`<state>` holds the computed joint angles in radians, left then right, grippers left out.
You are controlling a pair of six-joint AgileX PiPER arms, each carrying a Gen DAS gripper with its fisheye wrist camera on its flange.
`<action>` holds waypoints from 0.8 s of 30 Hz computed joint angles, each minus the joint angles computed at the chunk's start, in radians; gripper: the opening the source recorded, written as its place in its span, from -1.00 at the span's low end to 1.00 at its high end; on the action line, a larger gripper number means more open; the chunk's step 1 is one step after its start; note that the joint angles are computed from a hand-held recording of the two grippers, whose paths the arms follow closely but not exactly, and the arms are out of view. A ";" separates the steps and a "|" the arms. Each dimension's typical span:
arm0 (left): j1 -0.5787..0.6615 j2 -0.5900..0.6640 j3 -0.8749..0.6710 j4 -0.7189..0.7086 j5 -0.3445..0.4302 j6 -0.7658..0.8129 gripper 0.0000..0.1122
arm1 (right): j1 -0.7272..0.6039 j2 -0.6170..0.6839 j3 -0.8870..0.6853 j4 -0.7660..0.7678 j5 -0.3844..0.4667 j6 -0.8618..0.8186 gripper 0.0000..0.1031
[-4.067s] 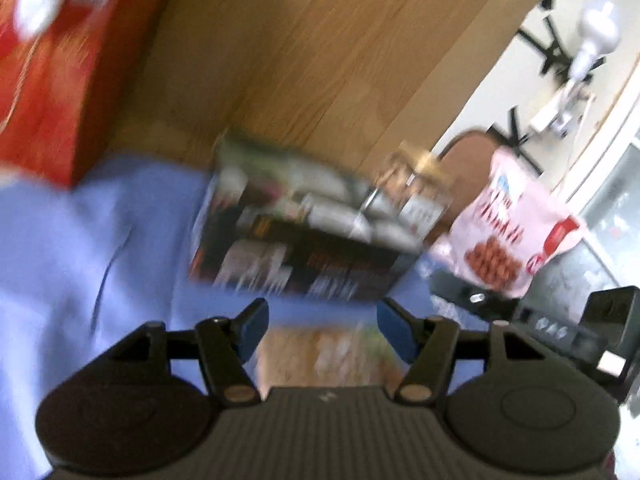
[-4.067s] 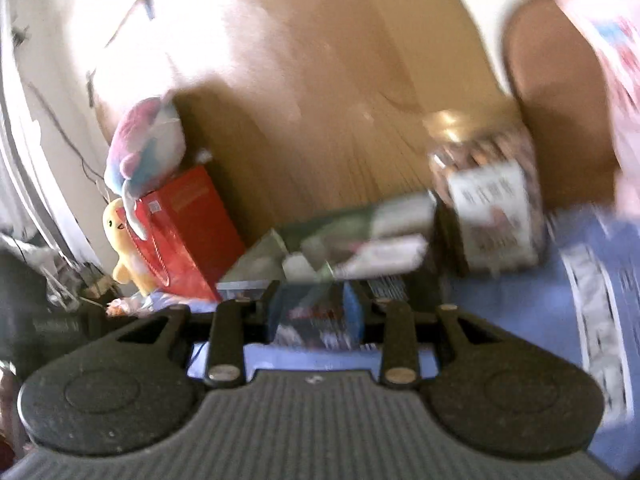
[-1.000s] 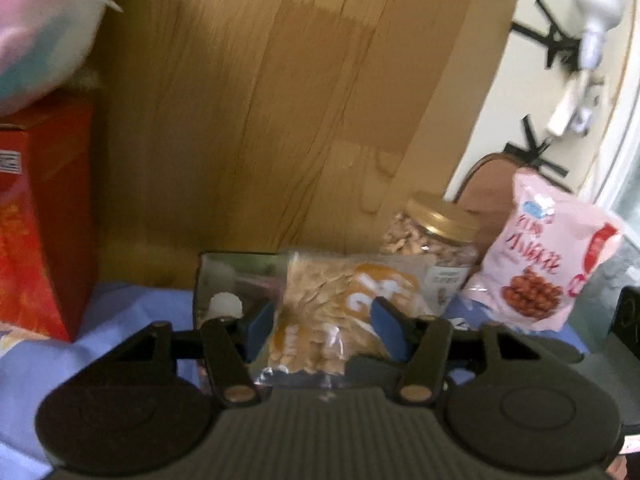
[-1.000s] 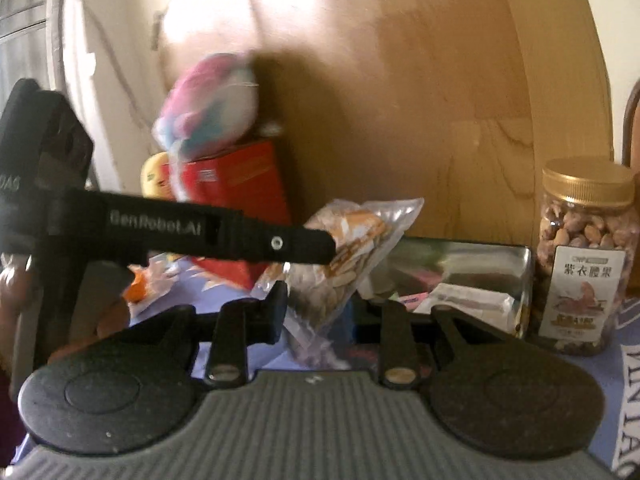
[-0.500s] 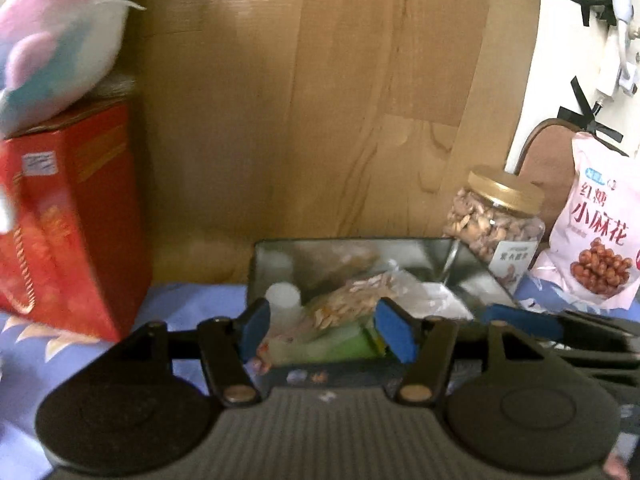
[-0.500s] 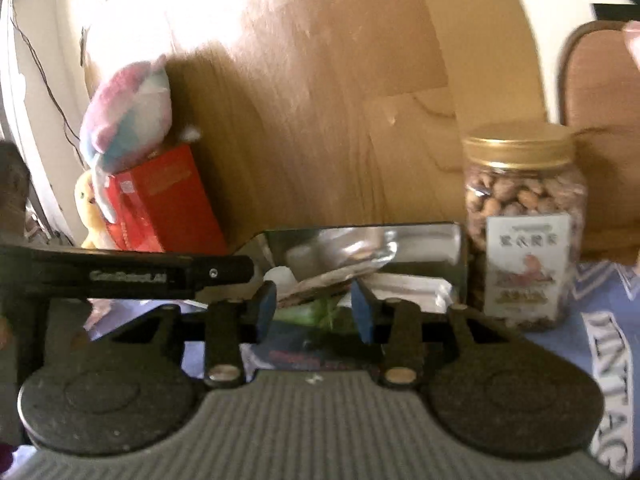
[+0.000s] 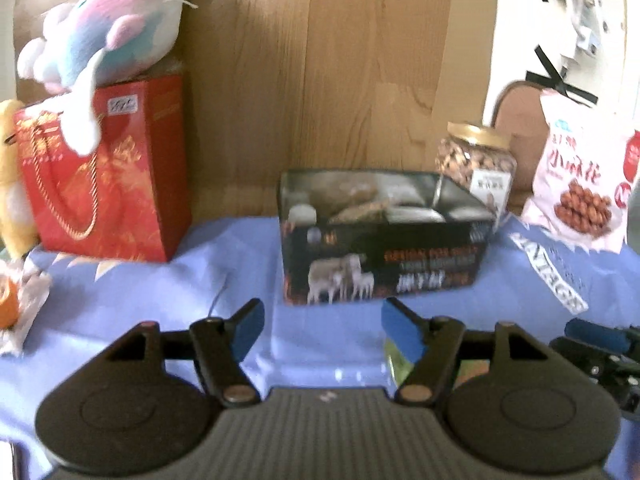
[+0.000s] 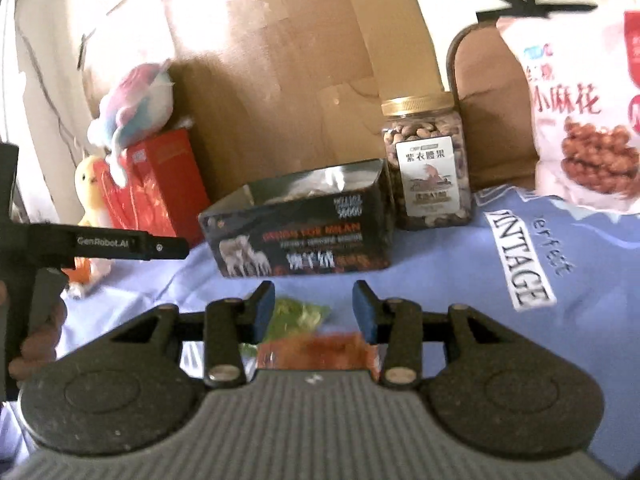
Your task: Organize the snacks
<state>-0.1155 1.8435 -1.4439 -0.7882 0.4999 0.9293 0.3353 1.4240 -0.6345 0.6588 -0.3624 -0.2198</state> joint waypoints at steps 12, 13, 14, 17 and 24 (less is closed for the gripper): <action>0.062 -0.140 0.292 -0.281 -0.037 0.305 0.24 | 0.315 0.016 0.110 0.421 -0.307 -0.244 0.04; 0.066 -0.147 0.311 -0.305 -0.042 0.327 0.24 | 0.325 0.015 0.113 0.438 -0.316 -0.250 0.04; 0.070 -0.152 0.326 -0.325 -0.047 0.346 0.24 | 0.339 0.012 0.120 0.444 -0.339 -0.243 0.04; 0.077 -0.163 0.365 -0.391 -0.063 0.407 0.26 | 0.376 0.008 0.142 0.466 -0.403 -0.213 0.06; 0.077 -0.179 0.479 -0.753 -0.126 0.791 0.45 | 0.324 -0.016 0.189 0.346 -0.380 -0.035 0.08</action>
<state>-0.0385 1.6645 -0.9645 -1.5415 0.3735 1.7203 0.6592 1.4083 -0.4458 1.0053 -0.7427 -0.2549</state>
